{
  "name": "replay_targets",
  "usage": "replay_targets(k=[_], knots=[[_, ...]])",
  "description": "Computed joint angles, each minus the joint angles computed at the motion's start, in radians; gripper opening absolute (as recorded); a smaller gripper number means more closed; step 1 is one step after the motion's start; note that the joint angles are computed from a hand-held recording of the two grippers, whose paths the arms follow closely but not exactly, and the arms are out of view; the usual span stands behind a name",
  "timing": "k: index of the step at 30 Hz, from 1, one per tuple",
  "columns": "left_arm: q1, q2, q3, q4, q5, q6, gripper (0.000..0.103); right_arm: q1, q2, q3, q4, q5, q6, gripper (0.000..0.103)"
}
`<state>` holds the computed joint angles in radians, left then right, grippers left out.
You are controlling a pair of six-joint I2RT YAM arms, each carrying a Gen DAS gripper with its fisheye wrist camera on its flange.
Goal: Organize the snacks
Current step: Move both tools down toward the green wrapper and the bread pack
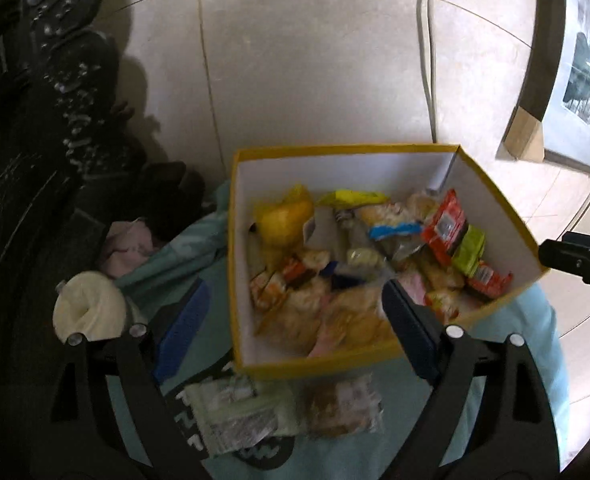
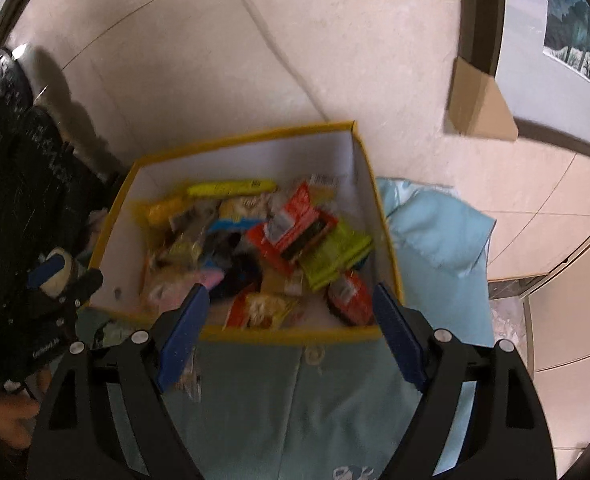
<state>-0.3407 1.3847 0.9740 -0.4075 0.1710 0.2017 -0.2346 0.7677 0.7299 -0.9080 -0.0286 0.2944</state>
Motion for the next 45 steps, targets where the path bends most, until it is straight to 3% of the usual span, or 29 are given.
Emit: replay_targets(k=[4,12,18,21,27,37,45], knots=[[0.063,-0.060,-0.081,-0.001,0.040,0.005,0.089,0.157,-0.074,-0.043,-0.035,0.070,0.100,0.084],[0.215,-0.184,-0.298,-0.007,0.104,0.084,0.089,0.668,-0.128,-0.126,-0.097,0.296,0.478,0.084],[0.329,-0.199,-0.399,-0.007,0.121,0.173,0.089,0.872,-0.101,-0.196,-0.085,0.343,0.680,0.084],[0.362,-0.179,-0.415,0.017,0.124,0.194,0.089,0.922,-0.062,-0.214,-0.055,0.343,0.722,0.084],[0.372,-0.137,-0.443,0.089,0.142,0.183,0.089,0.968,0.063,-0.226,0.061,0.344,0.723,0.084],[0.348,0.014,-0.435,0.267,0.178,0.161,0.089,0.917,0.330,-0.235,0.375,0.313,0.525,0.084],[0.304,0.151,-0.400,0.369,0.144,0.117,0.089,0.820,0.429,-0.239,0.490,0.260,0.455,0.084]])
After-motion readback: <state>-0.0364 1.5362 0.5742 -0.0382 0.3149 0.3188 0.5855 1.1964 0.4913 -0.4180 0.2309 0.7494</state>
